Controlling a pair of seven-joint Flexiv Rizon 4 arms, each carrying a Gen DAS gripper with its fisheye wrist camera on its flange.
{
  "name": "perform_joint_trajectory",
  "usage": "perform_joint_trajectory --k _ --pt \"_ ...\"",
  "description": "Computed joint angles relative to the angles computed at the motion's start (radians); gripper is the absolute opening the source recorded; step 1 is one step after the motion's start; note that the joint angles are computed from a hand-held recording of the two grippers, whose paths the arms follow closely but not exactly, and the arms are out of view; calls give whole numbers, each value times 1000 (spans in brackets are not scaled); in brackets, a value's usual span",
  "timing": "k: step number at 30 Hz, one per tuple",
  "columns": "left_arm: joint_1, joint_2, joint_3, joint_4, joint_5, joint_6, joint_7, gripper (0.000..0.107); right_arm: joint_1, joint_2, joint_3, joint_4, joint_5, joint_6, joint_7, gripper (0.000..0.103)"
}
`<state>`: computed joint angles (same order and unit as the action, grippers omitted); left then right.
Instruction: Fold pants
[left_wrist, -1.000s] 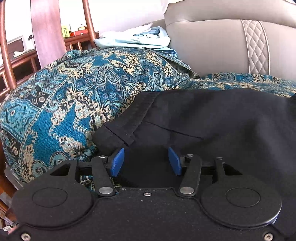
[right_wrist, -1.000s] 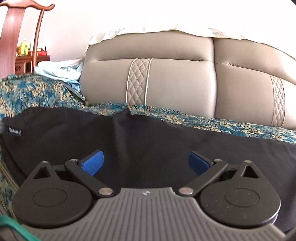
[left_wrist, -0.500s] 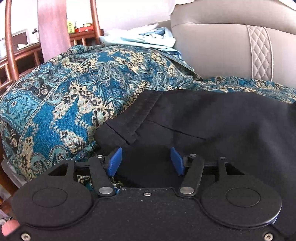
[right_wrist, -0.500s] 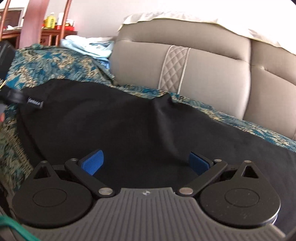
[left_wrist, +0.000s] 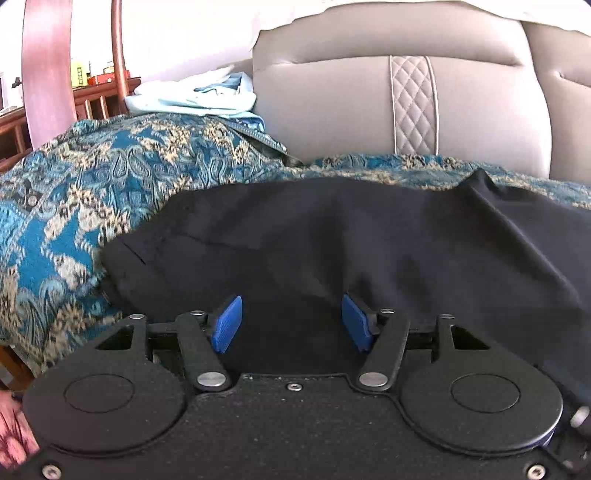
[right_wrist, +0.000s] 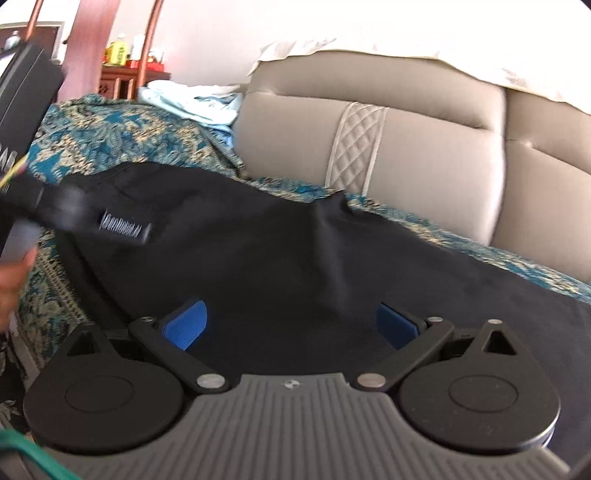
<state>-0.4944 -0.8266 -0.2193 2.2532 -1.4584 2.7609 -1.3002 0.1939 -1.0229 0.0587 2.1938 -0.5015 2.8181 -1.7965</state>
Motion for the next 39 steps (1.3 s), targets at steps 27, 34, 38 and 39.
perform_joint_trajectory --k 27,34,38,39 --pt "10 27 28 76 69 -56 -147 78 -435 68 15 -227 -232 -397 864 103" --pt "6 34 34 74 62 -72 -127 78 -509 78 -13 -319 -257 -480 1030 103" --pt "9 43 36 80 68 -88 -131 79 -547 77 -18 -365 -182 -563 1117 103" --pt "9 45 36 79 65 -91 -127 79 -562 73 -14 -375 -165 -575 1136 103"
